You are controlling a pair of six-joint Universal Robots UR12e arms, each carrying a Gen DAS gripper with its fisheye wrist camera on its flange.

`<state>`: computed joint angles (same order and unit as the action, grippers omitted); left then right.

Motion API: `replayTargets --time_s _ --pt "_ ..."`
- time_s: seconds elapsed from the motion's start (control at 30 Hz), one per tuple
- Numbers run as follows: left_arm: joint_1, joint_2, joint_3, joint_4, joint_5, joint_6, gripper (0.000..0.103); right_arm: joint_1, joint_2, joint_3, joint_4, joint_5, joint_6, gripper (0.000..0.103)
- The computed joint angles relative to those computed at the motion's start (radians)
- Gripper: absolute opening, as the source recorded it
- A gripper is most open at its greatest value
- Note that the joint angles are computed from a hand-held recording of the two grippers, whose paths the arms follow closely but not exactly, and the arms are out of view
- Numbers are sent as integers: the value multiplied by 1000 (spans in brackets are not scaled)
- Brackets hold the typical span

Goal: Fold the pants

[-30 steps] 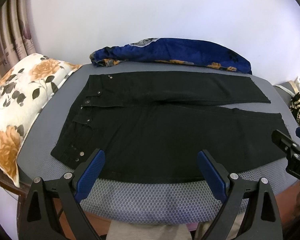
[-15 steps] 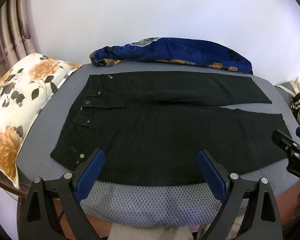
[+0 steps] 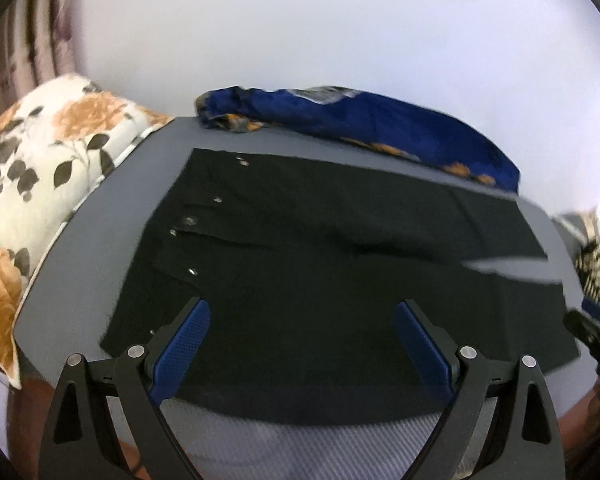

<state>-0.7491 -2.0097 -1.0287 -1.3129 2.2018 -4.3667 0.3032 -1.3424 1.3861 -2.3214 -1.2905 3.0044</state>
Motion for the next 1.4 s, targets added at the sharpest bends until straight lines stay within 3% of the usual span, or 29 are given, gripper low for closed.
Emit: replayTargets --time_s 0.2,0.3,0.37,0.47,0.53,0.57,0.7,0.77,1.0,1.13,1.4 --pt "89 107 -152 92 -8 39 83 -5 84 -120 74 138 35 103" --pt "151 157 -239 204 -53 103 78 5 131 -186 122 185 60 103" --pt "204 186 -293 289 -133 157 76 19 158 -222 135 180 66 103" --pt "294 226 -393 468 -326 196 66 41 203 -285 180 174 51 103" --pt "343 238 -446 563 -433 166 61 53 227 -317 203 163 44 103" --pt "368 241 -472 611 -488 147 53 61 242 -336 218 153 41 103" --pt "434 232 -531 727 -623 108 34 78 284 -392 275 140 27 103" --pt "454 225 -544 755 -668 113 30 85 303 -415 293 133 28 103" --pt "486 213 -573 789 -694 109 29 99 359 -483 347 112 35 103" --pt "501 209 -595 853 -754 134 29 104 381 -511 359 119 31 103" --pt "525 170 -576 919 -828 163 29 114 428 -573 383 127 3 103"
